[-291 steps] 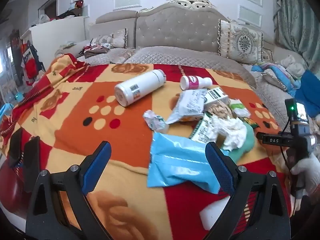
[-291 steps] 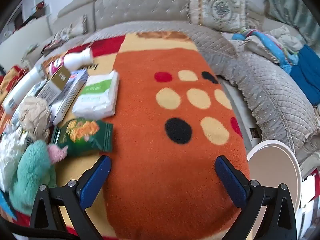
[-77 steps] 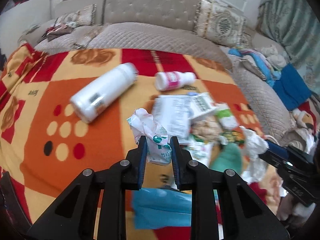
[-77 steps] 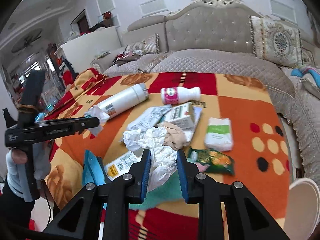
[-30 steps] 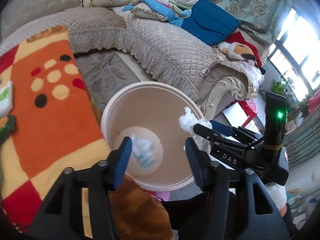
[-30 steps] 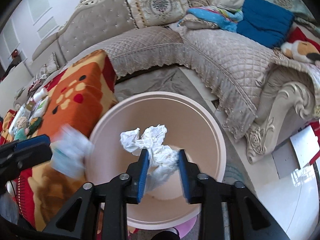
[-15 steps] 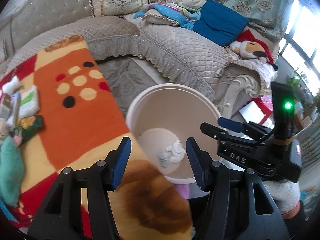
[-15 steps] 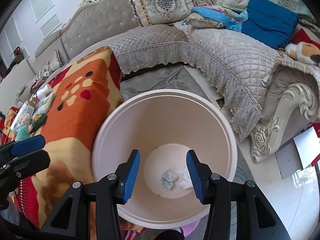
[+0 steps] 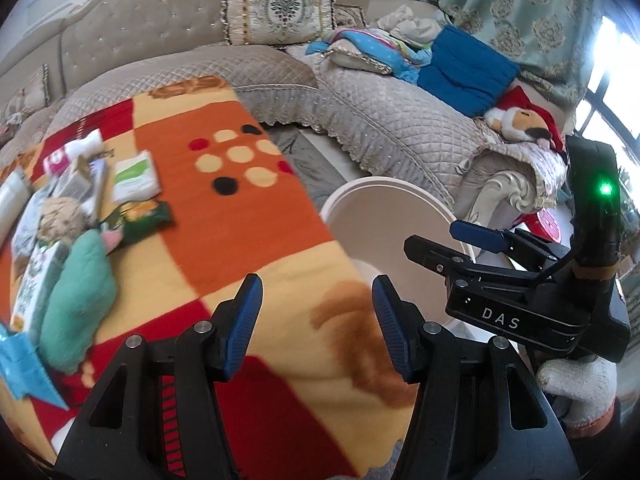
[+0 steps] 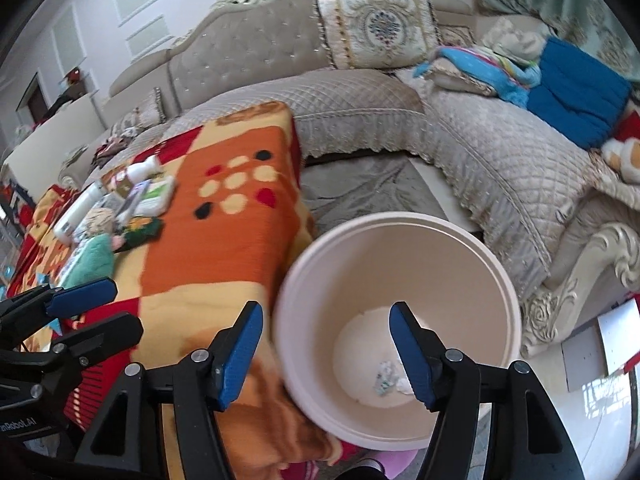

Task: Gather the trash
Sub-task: 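Move the left gripper back to the white sponge on the blanket, then grasp the white sponge with the left gripper while the right grasps the beige crumpled cloth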

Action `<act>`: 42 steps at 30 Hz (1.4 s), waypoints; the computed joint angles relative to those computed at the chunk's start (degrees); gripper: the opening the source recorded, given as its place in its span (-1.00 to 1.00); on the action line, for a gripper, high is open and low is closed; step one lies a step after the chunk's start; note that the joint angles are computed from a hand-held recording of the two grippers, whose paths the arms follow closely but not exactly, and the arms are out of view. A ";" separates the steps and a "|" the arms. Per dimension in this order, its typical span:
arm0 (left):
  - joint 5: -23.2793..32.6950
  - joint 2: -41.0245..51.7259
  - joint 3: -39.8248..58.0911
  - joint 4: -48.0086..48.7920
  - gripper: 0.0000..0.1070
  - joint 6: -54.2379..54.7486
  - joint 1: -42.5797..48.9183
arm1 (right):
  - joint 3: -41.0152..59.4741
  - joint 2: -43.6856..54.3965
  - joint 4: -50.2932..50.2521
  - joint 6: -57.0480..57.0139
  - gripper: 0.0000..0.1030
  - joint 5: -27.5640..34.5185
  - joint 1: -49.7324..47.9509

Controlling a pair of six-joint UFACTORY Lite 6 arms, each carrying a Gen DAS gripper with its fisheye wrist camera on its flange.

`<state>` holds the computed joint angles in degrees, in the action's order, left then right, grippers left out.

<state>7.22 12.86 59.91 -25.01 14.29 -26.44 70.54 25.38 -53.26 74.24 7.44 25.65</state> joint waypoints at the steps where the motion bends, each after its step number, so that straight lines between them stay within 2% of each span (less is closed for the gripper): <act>1: -0.04 -1.17 -1.19 -1.56 0.04 1.80 0.60 | 1.24 0.47 1.05 -0.92 0.23 0.47 1.20; 5: -0.29 -5.82 -5.91 -7.27 0.04 8.76 3.23 | 5.69 2.62 5.36 -4.69 0.24 2.25 4.58; 11: 1.19 -12.51 -12.69 -23.90 0.04 27.76 9.85 | 14.25 7.49 13.78 -12.63 0.26 5.04 9.23; 15: 3.66 -17.39 -17.39 -31.03 0.04 38.91 15.43 | 20.16 11.31 19.14 -17.81 0.34 6.84 11.75; 17: 6.70 -20.70 -20.24 -33.88 0.04 46.19 20.29 | 23.53 13.37 21.98 -20.82 0.34 8.20 13.13; 18: 8.18 -21.70 -21.12 -34.72 0.04 48.59 22.22 | 24.74 14.09 22.86 -21.84 0.34 8.69 13.57; 19: 11.96 -22.78 -22.03 -35.62 0.04 52.53 26.06 | 26.01 14.84 23.48 -22.54 0.34 9.19 14.19; 22: 19.78 -24.37 -23.30 -33.35 0.04 56.81 34.11 | 29.51 16.93 26.76 -25.89 0.35 9.99 15.58; 26: 22.04 -26.52 -26.24 -30.70 0.04 61.75 40.12 | 35.48 20.84 31.30 -30.66 0.40 12.14 16.95; 31: 25.31 -23.28 -27.03 -30.71 0.04 69.91 47.08 | 43.40 26.05 35.83 -35.67 0.41 15.59 18.19; 34: 25.39 -20.33 -26.79 -32.47 0.05 74.41 48.61 | 47.29 28.62 37.69 -37.65 0.41 17.08 18.42; 42: 18.57 -15.16 -25.98 -38.53 0.05 82.66 45.89 | 54.76 33.36 40.71 -40.71 0.42 20.86 18.75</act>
